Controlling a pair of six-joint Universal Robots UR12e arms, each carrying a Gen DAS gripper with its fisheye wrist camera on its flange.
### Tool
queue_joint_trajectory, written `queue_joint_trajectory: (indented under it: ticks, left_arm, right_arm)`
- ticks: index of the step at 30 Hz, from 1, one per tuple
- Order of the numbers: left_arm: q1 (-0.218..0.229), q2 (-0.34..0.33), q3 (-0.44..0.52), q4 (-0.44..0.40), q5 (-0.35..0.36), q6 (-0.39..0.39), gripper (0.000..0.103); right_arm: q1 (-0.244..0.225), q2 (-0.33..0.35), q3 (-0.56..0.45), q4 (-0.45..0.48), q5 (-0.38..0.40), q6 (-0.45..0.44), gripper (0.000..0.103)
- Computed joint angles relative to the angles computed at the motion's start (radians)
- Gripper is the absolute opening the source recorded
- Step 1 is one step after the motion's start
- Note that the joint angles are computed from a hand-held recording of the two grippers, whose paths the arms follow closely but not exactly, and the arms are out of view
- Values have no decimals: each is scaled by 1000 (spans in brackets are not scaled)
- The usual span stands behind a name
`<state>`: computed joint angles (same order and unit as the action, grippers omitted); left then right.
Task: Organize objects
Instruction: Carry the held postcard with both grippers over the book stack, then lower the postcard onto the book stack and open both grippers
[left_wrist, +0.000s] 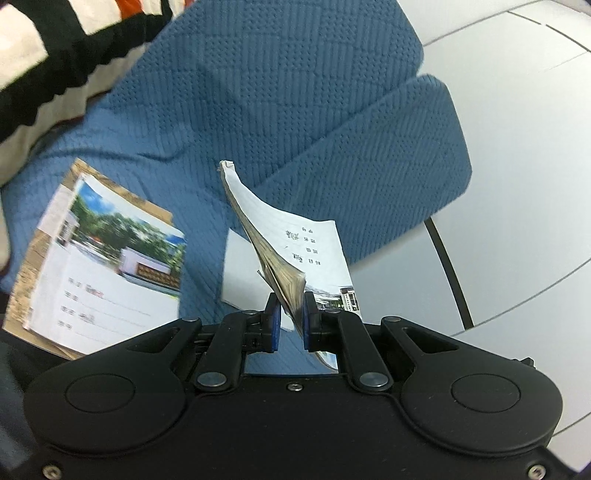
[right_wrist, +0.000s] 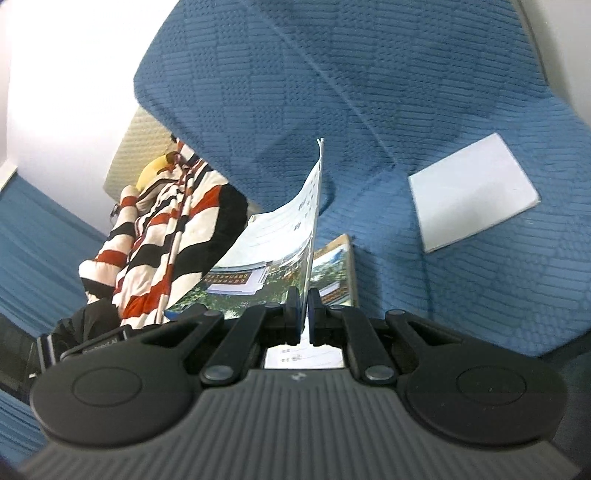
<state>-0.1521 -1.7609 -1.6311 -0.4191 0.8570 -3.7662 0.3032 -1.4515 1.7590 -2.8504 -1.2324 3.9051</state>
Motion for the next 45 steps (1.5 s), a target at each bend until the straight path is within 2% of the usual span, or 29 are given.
queue_joint_trajectory:
  ticks: [11, 18, 28, 32, 38, 43, 45]
  left_arm:
    - [44, 16, -41, -36, 50, 25, 10]
    - [64, -3, -58, -55, 63, 30, 10]
    - [71, -37, -63, -160, 105, 96, 10]
    - [70, -45, -66, -203, 117, 123, 10]
    - [64, -45, -72, -267, 137, 171, 10]
    - [61, -39, -70, -293, 162, 194, 15]
    - [60, -39, -69, -293, 165, 200, 20]
  right_arm:
    - [35, 77, -66, 31, 36, -22, 7]
    - [51, 123, -104, 81, 36, -44, 7]
    - [72, 182, -138, 158, 21, -63, 8]
    - [81, 190, -138, 190, 0, -85, 8]
    - [86, 196, -123, 227, -6, -73, 9]
    - [89, 197, -118, 240, -3, -60, 9]
    - [90, 199, -122, 244, -6, -60, 9]
